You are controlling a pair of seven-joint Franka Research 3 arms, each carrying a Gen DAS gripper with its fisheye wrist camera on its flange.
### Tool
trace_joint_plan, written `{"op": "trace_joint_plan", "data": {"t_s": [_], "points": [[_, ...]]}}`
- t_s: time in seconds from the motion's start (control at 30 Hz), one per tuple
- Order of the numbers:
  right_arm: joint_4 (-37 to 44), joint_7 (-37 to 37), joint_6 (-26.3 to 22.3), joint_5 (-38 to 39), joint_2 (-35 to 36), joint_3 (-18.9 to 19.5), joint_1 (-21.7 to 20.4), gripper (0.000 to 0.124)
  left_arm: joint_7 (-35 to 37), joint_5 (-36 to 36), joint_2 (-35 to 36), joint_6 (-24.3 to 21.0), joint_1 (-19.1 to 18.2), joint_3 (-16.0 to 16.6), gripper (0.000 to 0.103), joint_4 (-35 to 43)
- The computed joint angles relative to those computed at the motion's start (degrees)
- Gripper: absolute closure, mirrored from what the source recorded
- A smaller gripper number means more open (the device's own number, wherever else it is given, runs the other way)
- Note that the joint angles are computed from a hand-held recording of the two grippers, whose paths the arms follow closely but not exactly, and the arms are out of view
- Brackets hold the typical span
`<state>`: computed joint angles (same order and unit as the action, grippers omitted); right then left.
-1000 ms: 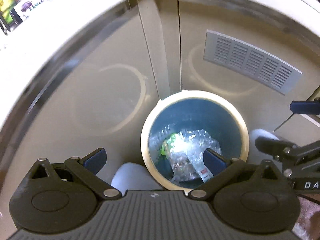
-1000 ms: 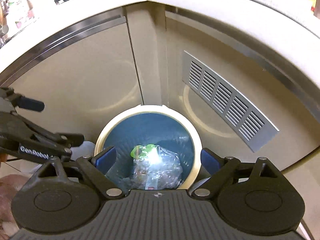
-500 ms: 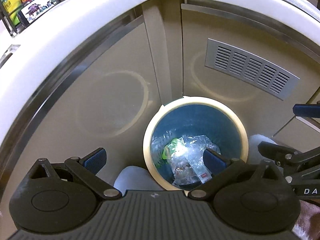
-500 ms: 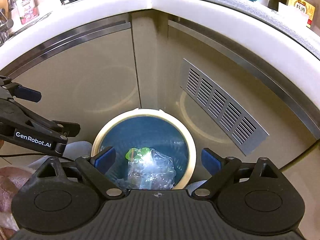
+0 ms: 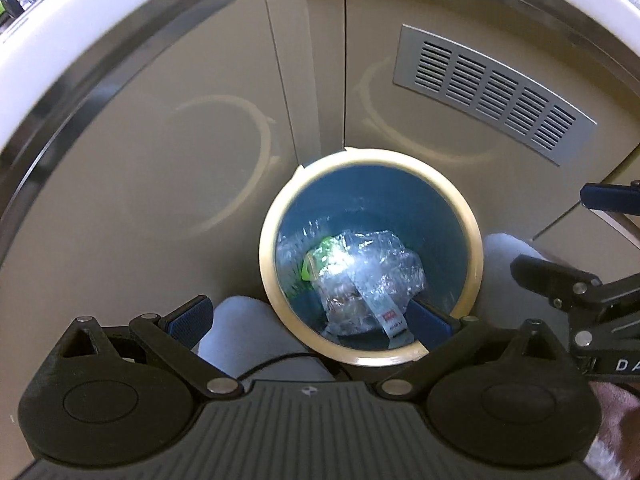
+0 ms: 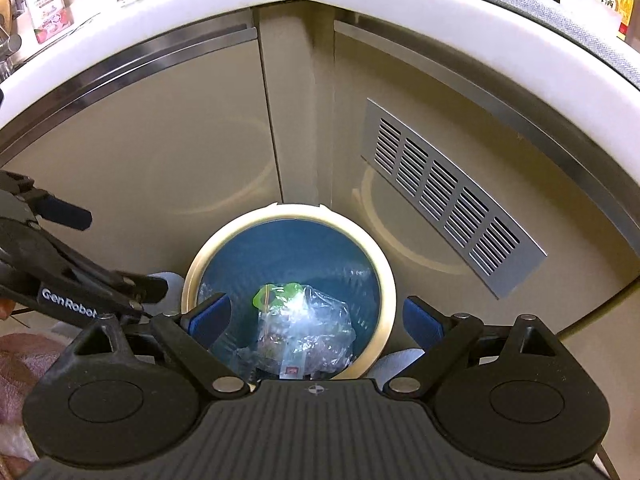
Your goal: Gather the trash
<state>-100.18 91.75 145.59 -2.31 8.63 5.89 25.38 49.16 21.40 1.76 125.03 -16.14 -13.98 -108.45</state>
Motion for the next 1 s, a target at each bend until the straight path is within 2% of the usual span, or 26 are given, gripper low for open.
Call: {"op": "trace_joint_plan", "data": {"t_s": [0.63, 1.0], "points": [[2.59, 0.00, -2.50, 0.74, 2.63, -0.35, 0.24, 0.030, 3.82, -5.85, 2.81, -1.58, 0.48, 0.33, 0.000, 1.66], [3.78, -0.55, -3.69, 1.53, 3.70, -0.52, 0.25, 0.030, 3.88, -6.76, 4.34, -2.14, 0.43, 0.38, 0.000, 2.81]]}}
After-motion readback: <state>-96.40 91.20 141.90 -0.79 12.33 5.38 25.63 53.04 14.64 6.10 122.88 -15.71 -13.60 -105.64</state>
